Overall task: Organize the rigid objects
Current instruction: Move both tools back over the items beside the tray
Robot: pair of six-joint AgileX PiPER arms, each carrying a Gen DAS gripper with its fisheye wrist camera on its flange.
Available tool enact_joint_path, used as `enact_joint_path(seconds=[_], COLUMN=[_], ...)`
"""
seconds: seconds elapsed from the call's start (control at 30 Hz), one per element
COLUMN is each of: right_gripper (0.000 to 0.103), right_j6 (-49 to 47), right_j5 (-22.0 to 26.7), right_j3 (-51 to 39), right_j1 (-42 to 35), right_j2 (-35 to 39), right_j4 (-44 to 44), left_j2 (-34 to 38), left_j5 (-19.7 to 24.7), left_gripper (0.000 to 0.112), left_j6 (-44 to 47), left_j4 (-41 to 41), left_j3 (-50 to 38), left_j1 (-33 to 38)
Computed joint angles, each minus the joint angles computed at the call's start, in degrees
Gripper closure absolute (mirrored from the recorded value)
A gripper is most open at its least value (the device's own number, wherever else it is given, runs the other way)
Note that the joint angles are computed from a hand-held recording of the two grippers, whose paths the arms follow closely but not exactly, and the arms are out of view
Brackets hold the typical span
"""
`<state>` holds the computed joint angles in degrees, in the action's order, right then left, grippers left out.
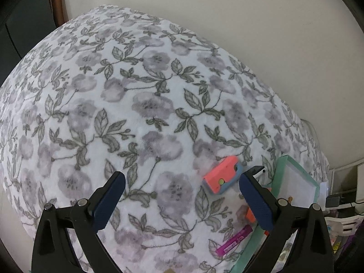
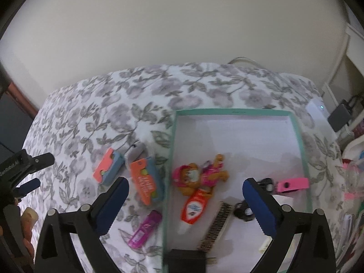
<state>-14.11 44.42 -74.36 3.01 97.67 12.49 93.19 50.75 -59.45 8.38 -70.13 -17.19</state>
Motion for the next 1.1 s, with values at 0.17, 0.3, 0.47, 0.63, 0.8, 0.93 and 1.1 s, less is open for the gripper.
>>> enact_joint_path(seconds=[0.17, 0.3, 0.47, 0.63, 0.8, 0.93, 1.1], right_gripper=[0.001, 0.001, 0.002, 0.014, 0.017, 0.023, 0.025], right_j6=[1.1, 0.5, 2.0, 2.8, 3.9, 5.6, 7.0], right_j5=[-0.5, 0.7, 1.7, 2.7, 3.8, 4.0, 4.7], right_j3=[0.8, 0.9, 1.7, 2.6, 3.2, 4.2, 4.8], right_j1=[3.6, 5.9, 8.5, 10.6, 11.9, 13.3, 14.4], right_j2=[0.1, 1.2, 1.8, 2.0, 3.4, 3.8, 4.8], right_j4=[-0.3, 0.5, -0.9, -1.6, -2.7, -4.9, -6.3], left_j2=[-0.9, -1.7, -0.2, -1.0, -1.1, -0.4, 0.5], left_j5=[2.0, 3.2, 5.8, 4.1, 3.3, 2.1, 1.2], left_gripper=[0.012, 0.012, 0.012, 0.012, 0.012, 0.012, 0.012], left_j6=[-0.4, 0.0, 1.6, 2.8, 5.2, 7.1, 8.9], left_j4=[0.9, 1.4, 1.8, -0.6, -2.3, -4.6, -6.6], left_j3=[0.9, 1.8, 1.3, 3.1, 4.0, 4.8, 5.4], left_j1=[0.8, 1.4, 0.4, 1.3, 1.5, 2.1, 2.1])
